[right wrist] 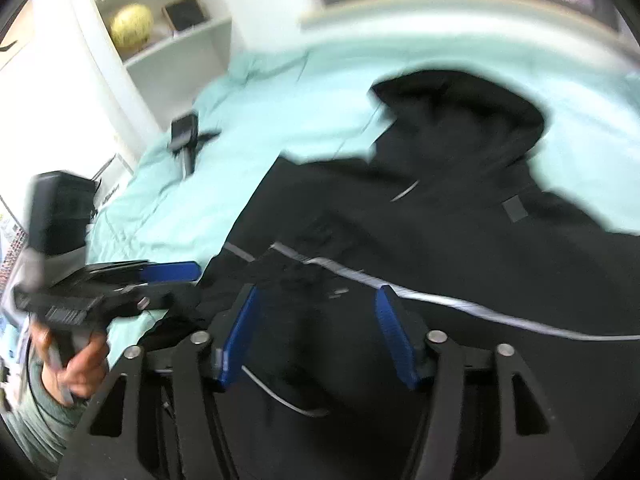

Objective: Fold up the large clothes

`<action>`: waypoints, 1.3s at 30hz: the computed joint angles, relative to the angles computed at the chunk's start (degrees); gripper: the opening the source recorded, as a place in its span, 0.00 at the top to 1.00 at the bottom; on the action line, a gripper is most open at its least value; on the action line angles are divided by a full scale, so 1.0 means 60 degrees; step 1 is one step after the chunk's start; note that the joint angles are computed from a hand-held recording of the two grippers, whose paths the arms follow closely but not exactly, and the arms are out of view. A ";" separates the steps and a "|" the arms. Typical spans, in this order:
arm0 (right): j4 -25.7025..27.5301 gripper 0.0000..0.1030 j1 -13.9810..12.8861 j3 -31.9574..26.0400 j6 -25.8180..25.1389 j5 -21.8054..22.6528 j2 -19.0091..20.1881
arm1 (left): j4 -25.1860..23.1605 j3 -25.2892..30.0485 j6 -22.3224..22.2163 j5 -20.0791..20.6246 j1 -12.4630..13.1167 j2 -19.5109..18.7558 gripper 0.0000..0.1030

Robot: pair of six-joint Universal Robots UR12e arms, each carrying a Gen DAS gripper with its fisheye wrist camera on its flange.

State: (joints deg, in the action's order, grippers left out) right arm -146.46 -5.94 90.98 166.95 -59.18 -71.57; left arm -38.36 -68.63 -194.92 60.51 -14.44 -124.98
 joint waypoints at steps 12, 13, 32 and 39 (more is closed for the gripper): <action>-0.0416 0.37 -0.1294 0.0556 0.0757 -0.1239 -0.0663 | -0.1154 0.2109 -0.0547 0.1424 -0.0519 -0.1416 0.77; -0.0425 0.37 -0.1346 0.0575 0.0807 -0.1410 -0.0674 | -0.0679 0.1969 -0.0640 0.1449 -0.0504 -0.1324 0.77; 0.1453 0.19 -0.0752 -0.0539 -0.0047 -0.3569 0.0337 | -0.0017 0.0545 0.0897 0.3700 -0.0410 -0.0154 0.56; 0.0971 0.19 -0.0612 -0.1555 0.0805 -0.2661 0.0895 | -0.0923 0.2199 0.1454 0.2557 -0.0695 -0.1071 0.48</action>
